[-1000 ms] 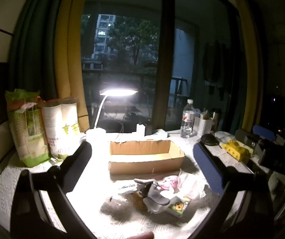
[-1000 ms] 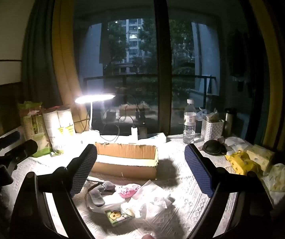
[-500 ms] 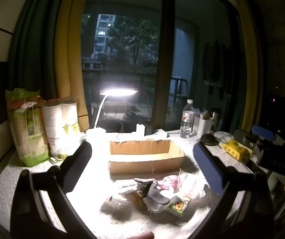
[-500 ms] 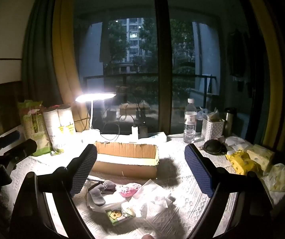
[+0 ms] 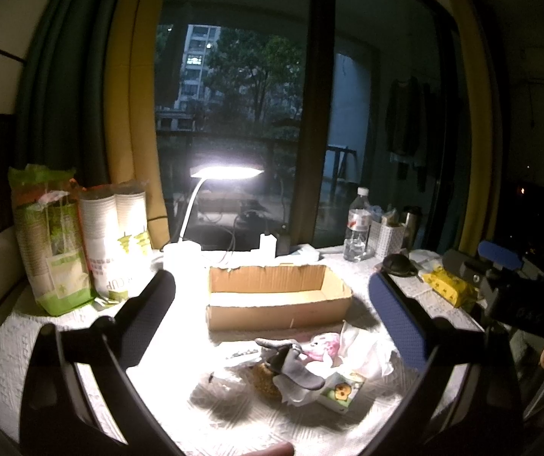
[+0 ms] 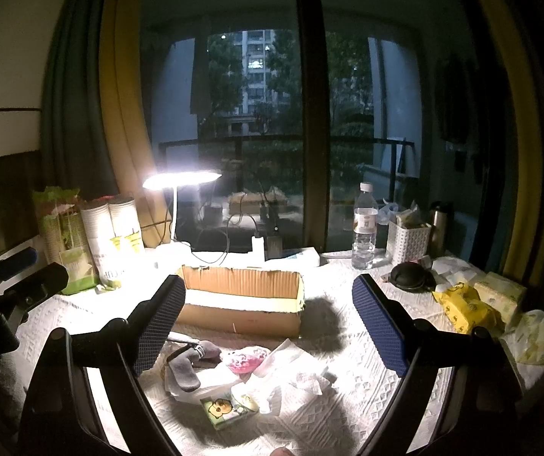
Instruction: Organize soft objects
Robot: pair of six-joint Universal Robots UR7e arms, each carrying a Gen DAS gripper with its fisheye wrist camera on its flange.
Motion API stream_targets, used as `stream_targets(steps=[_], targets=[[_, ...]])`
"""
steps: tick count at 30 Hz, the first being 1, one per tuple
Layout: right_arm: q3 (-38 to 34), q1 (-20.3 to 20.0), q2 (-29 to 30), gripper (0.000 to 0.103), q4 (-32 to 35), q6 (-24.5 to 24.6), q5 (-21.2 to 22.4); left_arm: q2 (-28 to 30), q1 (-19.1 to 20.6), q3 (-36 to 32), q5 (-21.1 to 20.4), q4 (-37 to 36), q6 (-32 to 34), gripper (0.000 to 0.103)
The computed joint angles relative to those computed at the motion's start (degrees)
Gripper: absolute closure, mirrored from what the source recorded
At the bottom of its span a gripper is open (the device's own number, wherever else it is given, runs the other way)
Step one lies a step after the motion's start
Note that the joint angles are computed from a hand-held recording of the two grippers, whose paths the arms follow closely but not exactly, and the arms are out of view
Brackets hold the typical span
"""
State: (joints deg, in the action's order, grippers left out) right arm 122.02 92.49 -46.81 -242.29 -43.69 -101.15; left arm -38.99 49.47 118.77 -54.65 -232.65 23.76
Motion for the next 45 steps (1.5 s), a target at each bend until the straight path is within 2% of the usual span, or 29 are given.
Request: stream_targets(steps=[4, 6, 11, 16, 17, 21, 23, 26, 28, 30, 37, 41, 45], targets=[[-0.1, -1.0, -0.2, 0.011, 0.6, 0.1, 0.5, 0.4, 0.6, -0.3, 0.0, 0.6, -0.2, 0.001], [-0.5, -0.3, -1.8, 0.011, 5.3, 2.7, -2.4, 0.5, 1.2, -0.7, 0.1, 1.7, -0.7, 0.001], [-1.5, -1.5, -1.6, 0.011, 8.4, 4.0, -4.3, 0.7, 3.0, -2.1, 0.5, 5.6, -1.8, 0.001], [-3.1, -4.0, 0.1, 0.011, 8.7, 4.0, -3.3, 1.5, 5.3, -3.8, 1.7, 9.2, -2.7, 0.001], [-4.1, -4.9, 1.4, 0.011, 7.1, 4.4, -1.1, 1.8, 6.0, -4.2, 1.8, 10.2, -3.1, 0.001], [-6.3, -5.9, 2.8, 0.011, 11.0, 6.5, -3.1, 2.7, 8.7, -5.9, 3.0, 15.7, -4.5, 0.001], [-7.6, -6.7, 3.7, 0.011, 12.3, 8.4, -2.6, 3.0, 10.0, -6.8, 3.6, 18.3, -5.8, 0.001], [-9.0, -7.5, 4.3, 0.011, 14.2, 8.1, -4.2, 3.6, 11.1, -8.2, 4.4, 20.8, -6.8, 0.001], [-9.8, -8.0, 4.8, 0.011, 15.5, 9.4, -3.1, 3.9, 11.6, -9.3, 4.6, 22.6, -7.3, 0.001], [-10.0, -8.3, 4.6, 0.011, 17.1, 8.6, -4.8, 4.6, 11.8, -10.6, 4.8, 24.0, -6.8, 0.001], [-11.9, -9.7, 4.9, 0.011, 23.6, 9.7, -4.8, 7.1, 12.4, -16.3, 5.0, 29.7, -5.5, 0.001], [-13.4, -10.7, 5.0, 0.011, 27.5, 11.4, -3.3, 8.1, 13.1, -19.8, 4.3, 35.1, -6.0, 0.001], [-14.1, -11.8, 4.3, 0.012, 33.8, 13.4, 1.1, 8.9, 13.4, -22.3, 3.5, 39.8, -7.3, 0.001]])
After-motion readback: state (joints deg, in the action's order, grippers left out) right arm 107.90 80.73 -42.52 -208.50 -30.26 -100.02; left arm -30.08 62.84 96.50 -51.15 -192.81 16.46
